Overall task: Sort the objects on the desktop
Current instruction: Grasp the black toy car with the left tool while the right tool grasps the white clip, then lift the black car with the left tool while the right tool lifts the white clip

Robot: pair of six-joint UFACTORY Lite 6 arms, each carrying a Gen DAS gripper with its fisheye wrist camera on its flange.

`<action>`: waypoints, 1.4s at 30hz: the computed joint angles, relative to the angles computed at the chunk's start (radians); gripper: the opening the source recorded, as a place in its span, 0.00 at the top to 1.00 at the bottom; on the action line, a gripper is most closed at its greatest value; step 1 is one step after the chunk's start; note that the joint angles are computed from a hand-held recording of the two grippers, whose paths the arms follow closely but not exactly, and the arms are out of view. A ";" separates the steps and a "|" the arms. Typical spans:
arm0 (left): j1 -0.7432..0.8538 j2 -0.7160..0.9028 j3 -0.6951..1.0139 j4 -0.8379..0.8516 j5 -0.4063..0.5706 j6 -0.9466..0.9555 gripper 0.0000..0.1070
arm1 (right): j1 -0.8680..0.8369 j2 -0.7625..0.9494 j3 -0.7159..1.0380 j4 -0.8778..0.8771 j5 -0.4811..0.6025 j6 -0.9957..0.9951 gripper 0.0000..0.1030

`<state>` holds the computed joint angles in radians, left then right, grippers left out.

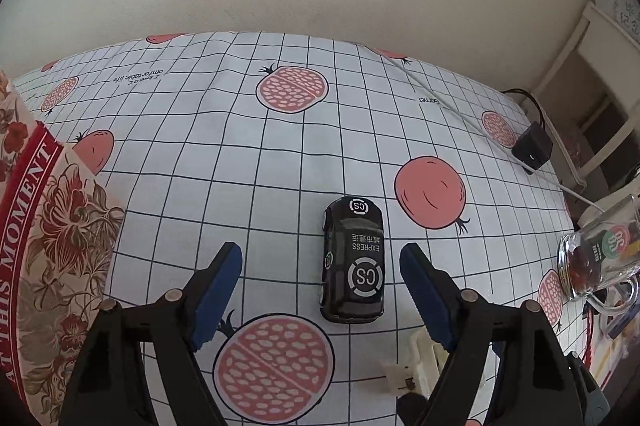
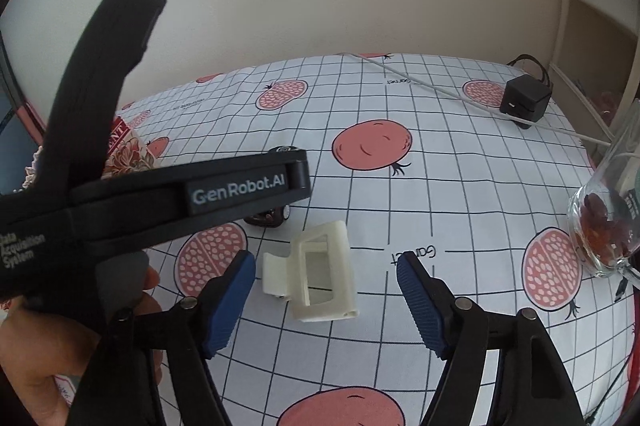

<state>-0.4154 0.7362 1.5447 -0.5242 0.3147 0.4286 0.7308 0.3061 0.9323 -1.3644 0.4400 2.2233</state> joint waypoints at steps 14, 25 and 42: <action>0.002 0.013 0.003 -0.083 0.012 0.167 0.68 | -0.017 0.062 0.032 0.047 -0.028 -0.039 0.36; 0.023 -0.082 -0.137 -0.193 0.001 0.273 0.68 | -0.008 0.019 -0.022 -0.007 -0.021 0.046 0.53; 0.039 -0.360 -0.492 -0.129 0.011 0.168 0.68 | 0.086 0.022 0.001 0.261 0.070 -0.188 0.53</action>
<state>-0.3768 0.3760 1.0531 -0.6529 0.3254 0.5967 0.8163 0.3282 0.9338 -1.1039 0.5099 2.0350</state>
